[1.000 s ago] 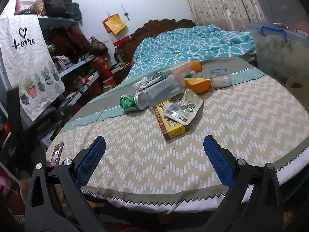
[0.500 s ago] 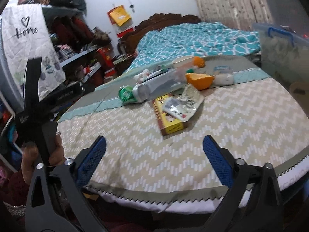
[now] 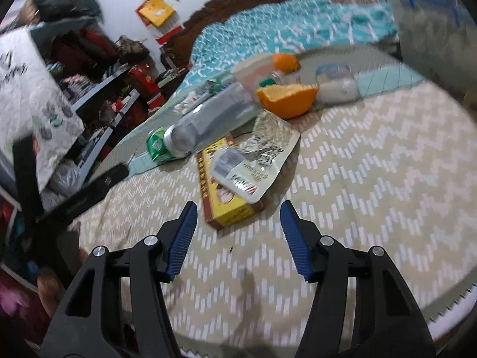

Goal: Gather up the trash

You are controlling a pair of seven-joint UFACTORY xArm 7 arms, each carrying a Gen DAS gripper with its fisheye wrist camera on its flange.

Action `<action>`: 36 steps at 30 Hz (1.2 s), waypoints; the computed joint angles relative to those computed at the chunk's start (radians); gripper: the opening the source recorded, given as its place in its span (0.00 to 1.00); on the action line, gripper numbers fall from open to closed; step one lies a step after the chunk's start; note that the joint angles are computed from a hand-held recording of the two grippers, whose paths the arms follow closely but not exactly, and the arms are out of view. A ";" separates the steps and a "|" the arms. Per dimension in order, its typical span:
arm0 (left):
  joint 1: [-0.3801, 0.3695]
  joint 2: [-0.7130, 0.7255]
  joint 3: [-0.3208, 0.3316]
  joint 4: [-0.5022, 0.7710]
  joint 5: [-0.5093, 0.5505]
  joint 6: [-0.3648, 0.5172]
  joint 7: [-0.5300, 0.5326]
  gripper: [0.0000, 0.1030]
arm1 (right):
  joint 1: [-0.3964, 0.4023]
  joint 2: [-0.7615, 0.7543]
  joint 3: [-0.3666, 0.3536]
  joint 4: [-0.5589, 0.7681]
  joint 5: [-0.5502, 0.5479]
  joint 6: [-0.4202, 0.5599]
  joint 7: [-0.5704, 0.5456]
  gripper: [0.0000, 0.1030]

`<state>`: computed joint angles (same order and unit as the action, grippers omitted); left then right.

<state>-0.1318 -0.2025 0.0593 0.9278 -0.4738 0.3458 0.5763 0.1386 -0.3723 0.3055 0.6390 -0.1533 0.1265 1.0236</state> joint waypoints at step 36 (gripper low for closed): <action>0.000 0.120 -0.085 0.129 -0.044 0.224 0.093 0.90 | 0.003 0.049 -0.109 -0.010 -0.119 0.056 0.032 0.16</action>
<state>-0.1316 -0.0830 -0.0257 1.0564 -0.5177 0.5694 0.6696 0.1412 -0.3232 0.1966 0.6291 -0.2721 0.1826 1.0553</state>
